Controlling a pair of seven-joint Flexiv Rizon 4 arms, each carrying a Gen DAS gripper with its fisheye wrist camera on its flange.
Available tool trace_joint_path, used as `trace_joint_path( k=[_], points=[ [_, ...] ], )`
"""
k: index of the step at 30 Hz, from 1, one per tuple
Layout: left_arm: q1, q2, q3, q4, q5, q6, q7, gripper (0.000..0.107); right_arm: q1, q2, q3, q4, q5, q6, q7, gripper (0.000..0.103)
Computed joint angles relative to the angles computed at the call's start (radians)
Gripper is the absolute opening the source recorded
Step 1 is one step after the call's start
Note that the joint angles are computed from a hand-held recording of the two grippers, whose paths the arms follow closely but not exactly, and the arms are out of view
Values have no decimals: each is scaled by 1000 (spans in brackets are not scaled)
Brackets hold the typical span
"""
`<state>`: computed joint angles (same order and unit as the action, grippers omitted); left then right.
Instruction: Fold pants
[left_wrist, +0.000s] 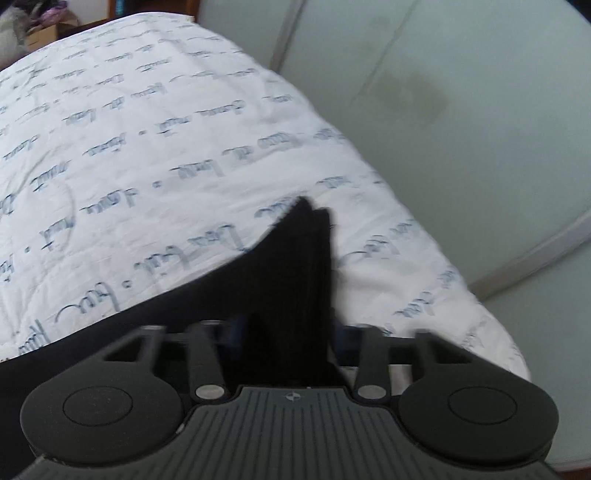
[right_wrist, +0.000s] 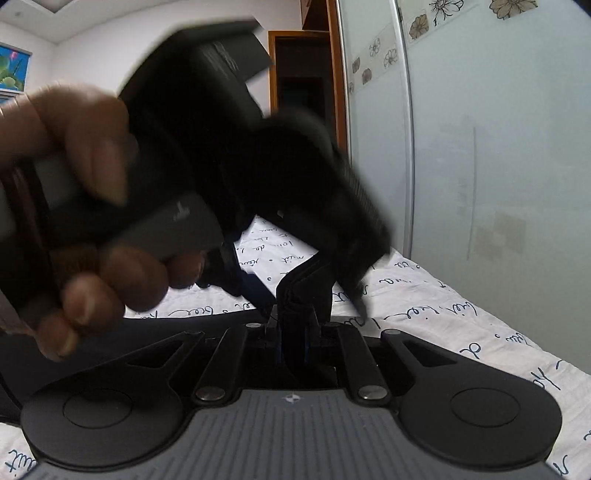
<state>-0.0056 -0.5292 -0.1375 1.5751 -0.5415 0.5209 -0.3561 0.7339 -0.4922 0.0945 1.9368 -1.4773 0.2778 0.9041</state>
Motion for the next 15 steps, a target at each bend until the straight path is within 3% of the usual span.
trace_joint_path(
  k=[1,3,6,10,15],
  points=[
    [2,-7,3,-5,-5,8,-11,36,-3,1,0,0,-3,8,-4,10],
    [16,-16,1,-11,-27,9,-23,18,-12,2,0,0,-12,32,-18,10],
    [50,-4,-7,1,-71,0,10,10,-7,-6,-3,-15,-25,41,-69,10],
    [110,9,-4,-12,-131,-35,88,10,-6,-10,-7,-56,-66,101,-142,10],
    [190,-83,35,-208,-113,-171,3,10,-29,-55,-34,-177,-168,300,-158,10]
  ],
)
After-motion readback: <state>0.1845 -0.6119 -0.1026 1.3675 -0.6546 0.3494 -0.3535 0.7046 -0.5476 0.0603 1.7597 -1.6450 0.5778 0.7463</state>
